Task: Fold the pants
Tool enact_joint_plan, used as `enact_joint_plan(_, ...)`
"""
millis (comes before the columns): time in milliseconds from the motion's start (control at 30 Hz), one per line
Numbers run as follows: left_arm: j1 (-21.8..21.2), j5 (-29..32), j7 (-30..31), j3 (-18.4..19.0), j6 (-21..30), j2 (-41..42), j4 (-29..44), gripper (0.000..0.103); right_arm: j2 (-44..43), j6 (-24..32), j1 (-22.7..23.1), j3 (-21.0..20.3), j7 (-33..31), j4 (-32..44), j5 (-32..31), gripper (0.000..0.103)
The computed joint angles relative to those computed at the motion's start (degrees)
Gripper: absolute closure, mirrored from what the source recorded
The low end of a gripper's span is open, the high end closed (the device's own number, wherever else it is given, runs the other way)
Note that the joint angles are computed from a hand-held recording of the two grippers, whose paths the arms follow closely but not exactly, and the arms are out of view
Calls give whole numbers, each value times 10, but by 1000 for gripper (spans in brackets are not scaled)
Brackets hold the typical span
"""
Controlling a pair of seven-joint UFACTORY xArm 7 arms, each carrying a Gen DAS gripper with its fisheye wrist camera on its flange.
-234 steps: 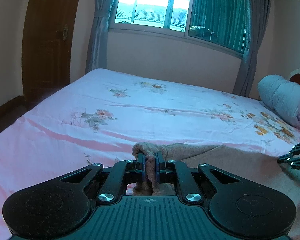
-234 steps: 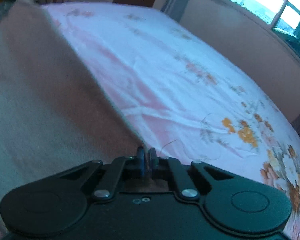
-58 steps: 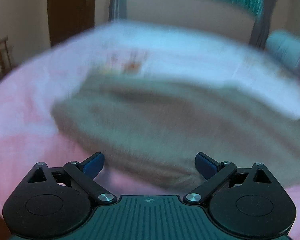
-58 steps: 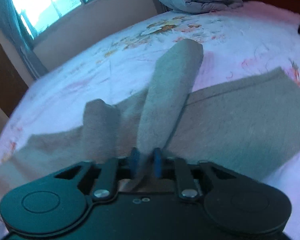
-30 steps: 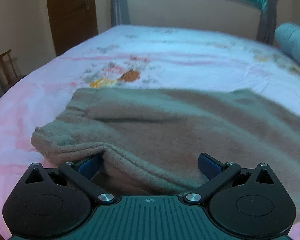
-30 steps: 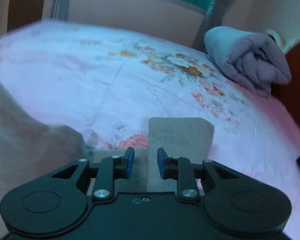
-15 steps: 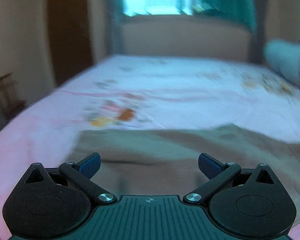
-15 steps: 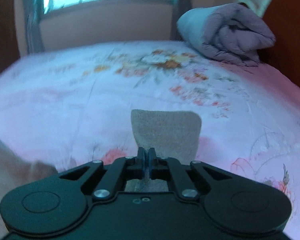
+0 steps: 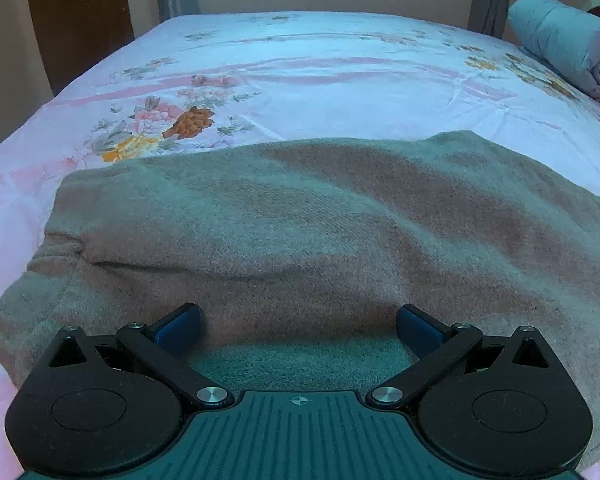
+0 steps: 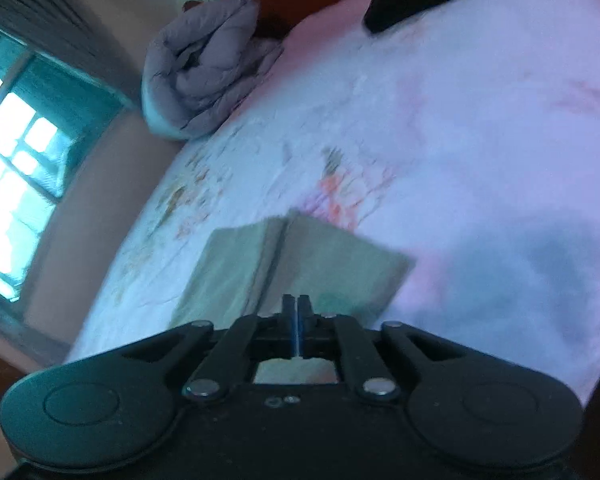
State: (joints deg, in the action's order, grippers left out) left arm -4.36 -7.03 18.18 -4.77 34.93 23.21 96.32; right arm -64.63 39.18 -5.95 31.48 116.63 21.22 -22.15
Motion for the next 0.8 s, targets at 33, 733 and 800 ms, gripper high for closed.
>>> enact_joint_plan(33, -3, 4, -4, 2, 0, -6, -5, 0, -7, -42, -11, 0, 11, -12, -12, 86)
enact_joint_plan(733, 3, 31, -49, 10, -111, -86, -148, 0, 27, -122, -85, -10, -75, 41, 24, 103)
enact_joint_plan(800, 4, 24, -43, 8, -107, -88, -148, 0, -21, -58, -50, 1, -62, 26, 43, 103)
